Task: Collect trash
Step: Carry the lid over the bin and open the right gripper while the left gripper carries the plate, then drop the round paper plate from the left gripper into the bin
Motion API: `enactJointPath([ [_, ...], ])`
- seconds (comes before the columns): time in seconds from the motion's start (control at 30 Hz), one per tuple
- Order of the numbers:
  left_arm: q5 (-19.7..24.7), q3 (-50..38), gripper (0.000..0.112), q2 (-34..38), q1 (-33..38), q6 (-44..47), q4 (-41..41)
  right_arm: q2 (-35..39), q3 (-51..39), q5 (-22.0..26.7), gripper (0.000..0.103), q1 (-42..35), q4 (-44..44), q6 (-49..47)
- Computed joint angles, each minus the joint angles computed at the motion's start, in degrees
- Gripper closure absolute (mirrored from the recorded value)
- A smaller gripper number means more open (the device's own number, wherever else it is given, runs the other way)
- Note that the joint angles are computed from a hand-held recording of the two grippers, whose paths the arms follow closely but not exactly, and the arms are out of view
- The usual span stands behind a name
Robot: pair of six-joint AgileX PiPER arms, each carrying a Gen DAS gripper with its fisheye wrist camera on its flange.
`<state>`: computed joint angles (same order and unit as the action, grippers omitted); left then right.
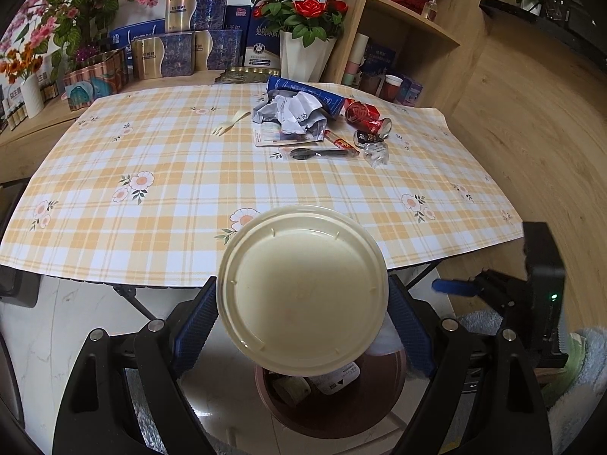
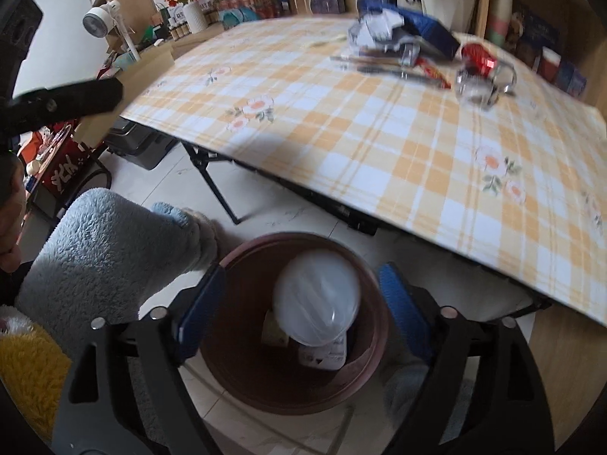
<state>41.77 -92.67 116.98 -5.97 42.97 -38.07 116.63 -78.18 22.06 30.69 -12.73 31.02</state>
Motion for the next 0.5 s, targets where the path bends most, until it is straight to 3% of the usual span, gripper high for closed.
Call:
enactJointPath([
  [0.2,0.2,-0.2,0.029,0.5,-0.1,0.0,0.4,-3.2,2.9,-1.3,0.012,-0.2,-18.3,19.3],
  [0.3,0.5,-0.4,0.029,1.0,-0.4,-0.3,0.8,-4.5,3.9,1.1,0.011,0.1,-30.5,31.7],
  [0.5,1.9,-0.8,0.028,2.1,-1.3,-0.4,1.8,-7.1,6.7,3.5,0.009,-0.8,-44.9,48.7],
])
